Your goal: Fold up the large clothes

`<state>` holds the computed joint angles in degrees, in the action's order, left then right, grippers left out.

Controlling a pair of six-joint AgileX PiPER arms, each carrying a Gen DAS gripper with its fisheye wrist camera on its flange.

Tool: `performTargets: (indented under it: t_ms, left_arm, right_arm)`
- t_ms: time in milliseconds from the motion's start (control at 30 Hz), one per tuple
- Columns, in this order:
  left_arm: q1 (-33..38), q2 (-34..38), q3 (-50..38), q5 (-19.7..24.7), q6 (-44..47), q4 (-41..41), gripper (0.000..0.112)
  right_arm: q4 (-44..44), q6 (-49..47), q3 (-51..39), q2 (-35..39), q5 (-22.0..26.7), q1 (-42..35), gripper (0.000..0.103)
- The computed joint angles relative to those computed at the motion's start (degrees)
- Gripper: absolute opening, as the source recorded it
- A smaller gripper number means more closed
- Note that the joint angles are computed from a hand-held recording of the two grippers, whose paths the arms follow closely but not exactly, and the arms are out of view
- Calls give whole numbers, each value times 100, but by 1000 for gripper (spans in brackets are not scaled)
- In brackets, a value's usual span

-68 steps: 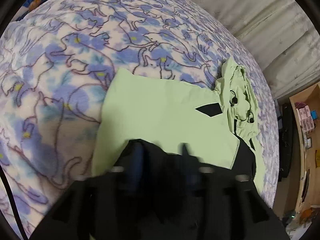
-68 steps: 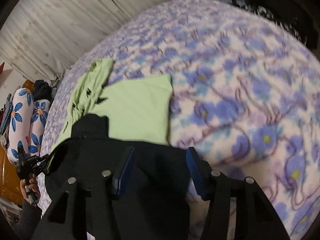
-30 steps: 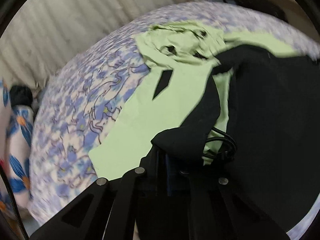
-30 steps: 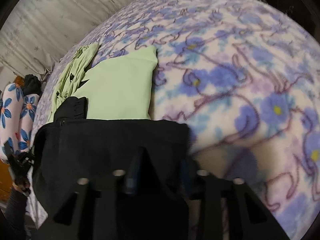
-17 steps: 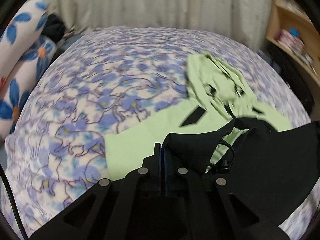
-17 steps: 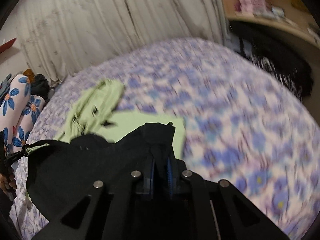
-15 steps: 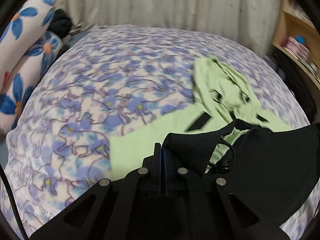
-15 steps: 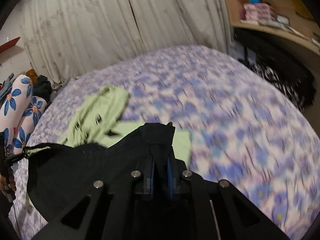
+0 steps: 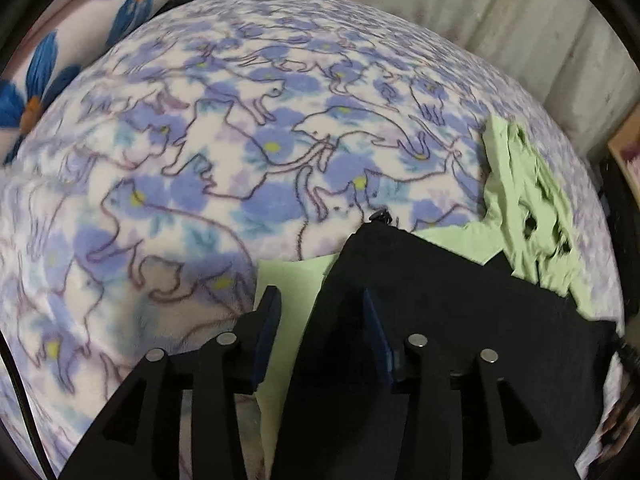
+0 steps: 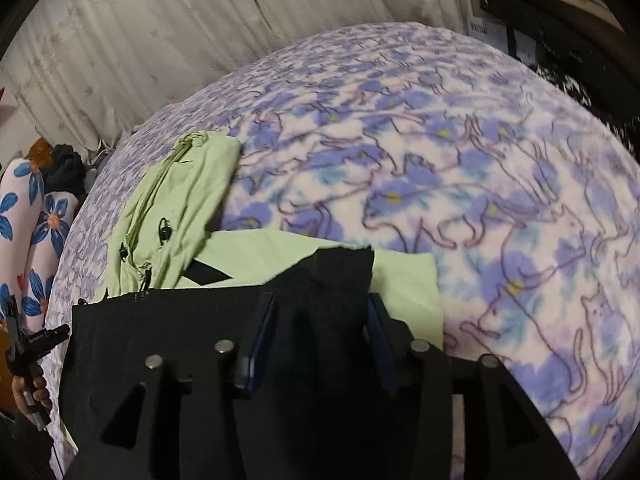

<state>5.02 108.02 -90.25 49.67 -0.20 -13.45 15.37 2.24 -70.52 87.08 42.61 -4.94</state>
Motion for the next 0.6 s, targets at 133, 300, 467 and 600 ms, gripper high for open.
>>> performTargets:
  t_ms: [133,300,467,600]
  left_arm:
    - [-173,290,-330,154,354,-2,46]
    - [-481,527,-527,166,300,259,46]
    - [-914,145,-55,-413,-598,1200,6]
    - [-925,-413,347,-933,-1085,1511,4]
  right_arm:
    - [678,-600,16,192,114,-512,46]
    - [769,-694,-114,531,222,-577,46]
    - [-316,-8,73,325,-421,-15,20]
    - [-911,441,62,84,-805,312,14]
